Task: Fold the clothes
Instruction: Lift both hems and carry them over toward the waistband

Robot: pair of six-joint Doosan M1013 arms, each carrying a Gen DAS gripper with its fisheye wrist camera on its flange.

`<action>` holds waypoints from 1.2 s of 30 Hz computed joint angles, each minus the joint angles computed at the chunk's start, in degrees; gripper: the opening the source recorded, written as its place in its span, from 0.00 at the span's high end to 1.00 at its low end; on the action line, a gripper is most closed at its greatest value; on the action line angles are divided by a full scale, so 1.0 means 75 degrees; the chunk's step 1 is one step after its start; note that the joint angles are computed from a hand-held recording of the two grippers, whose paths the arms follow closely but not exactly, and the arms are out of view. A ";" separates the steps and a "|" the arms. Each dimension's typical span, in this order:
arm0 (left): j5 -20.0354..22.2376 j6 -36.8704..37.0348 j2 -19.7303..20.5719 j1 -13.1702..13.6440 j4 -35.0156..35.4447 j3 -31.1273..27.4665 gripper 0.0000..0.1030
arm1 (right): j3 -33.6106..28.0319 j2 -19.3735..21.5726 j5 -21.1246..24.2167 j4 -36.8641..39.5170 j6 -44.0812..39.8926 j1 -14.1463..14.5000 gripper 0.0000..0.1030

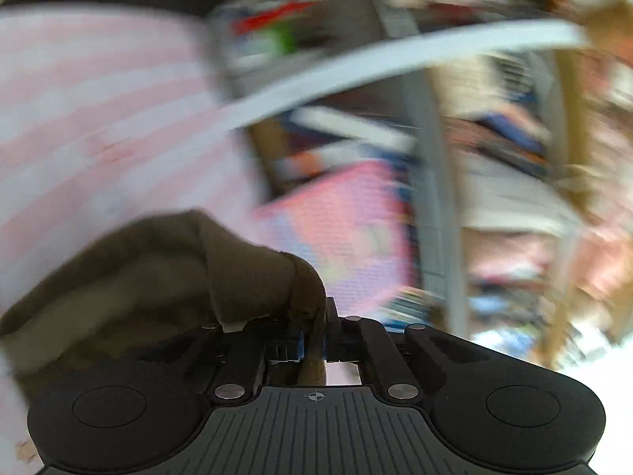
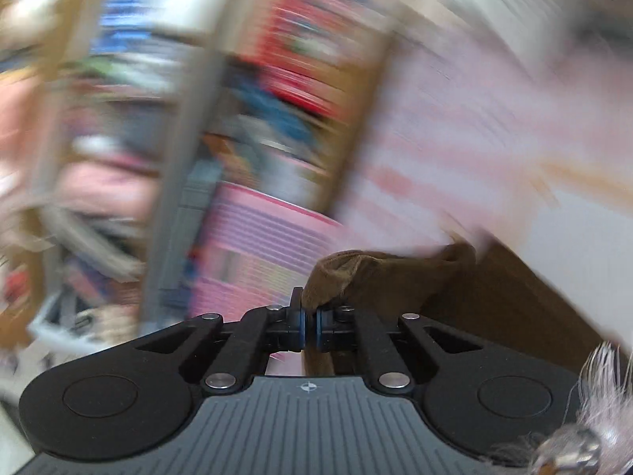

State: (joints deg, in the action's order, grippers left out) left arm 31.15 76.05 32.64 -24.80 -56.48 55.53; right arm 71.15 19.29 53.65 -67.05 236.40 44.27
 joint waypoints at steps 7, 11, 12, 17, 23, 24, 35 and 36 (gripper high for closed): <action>0.1310 -0.1945 -0.0232 0.0117 0.1862 0.0977 0.94 | 0.0294 -0.0139 0.1218 0.2584 -0.0751 0.0472 0.96; 0.1414 -0.2648 -0.0155 0.0059 0.2408 0.1058 0.94 | 0.0500 0.0038 0.1408 0.3818 -0.0519 0.0501 0.97; 0.1420 -0.2564 -0.0113 0.0056 0.2391 0.0945 0.94 | 0.0497 0.0069 0.1451 0.3748 -0.0417 0.0525 0.97; 0.0992 -0.0887 -0.0039 0.0134 0.1014 0.0515 0.94 | 0.0130 0.0102 0.1584 0.2813 -0.1080 0.0470 0.97; 0.0923 -0.0059 -0.0231 0.0201 0.0707 0.0729 0.94 | -0.0109 0.0098 0.2129 0.1495 -0.1527 0.0799 0.97; 0.1091 -0.0437 -0.0234 0.0210 0.1061 0.0812 0.94 | -0.0084 0.0125 0.2213 0.2049 -0.1763 0.0775 0.97; 0.1395 -0.2259 -0.0622 0.0231 0.2496 0.1503 0.56 | -0.0603 0.0660 0.3797 0.3509 -0.2799 0.0845 0.65; 0.1374 -0.2412 -0.0661 0.0243 0.2550 0.1576 0.50 | -0.0579 0.0647 0.3774 0.3573 -0.2703 0.0847 0.65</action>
State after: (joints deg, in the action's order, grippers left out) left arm 41.46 57.96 27.68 -22.97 -37.36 67.35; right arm 66.81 24.14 81.96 -40.25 216.13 50.62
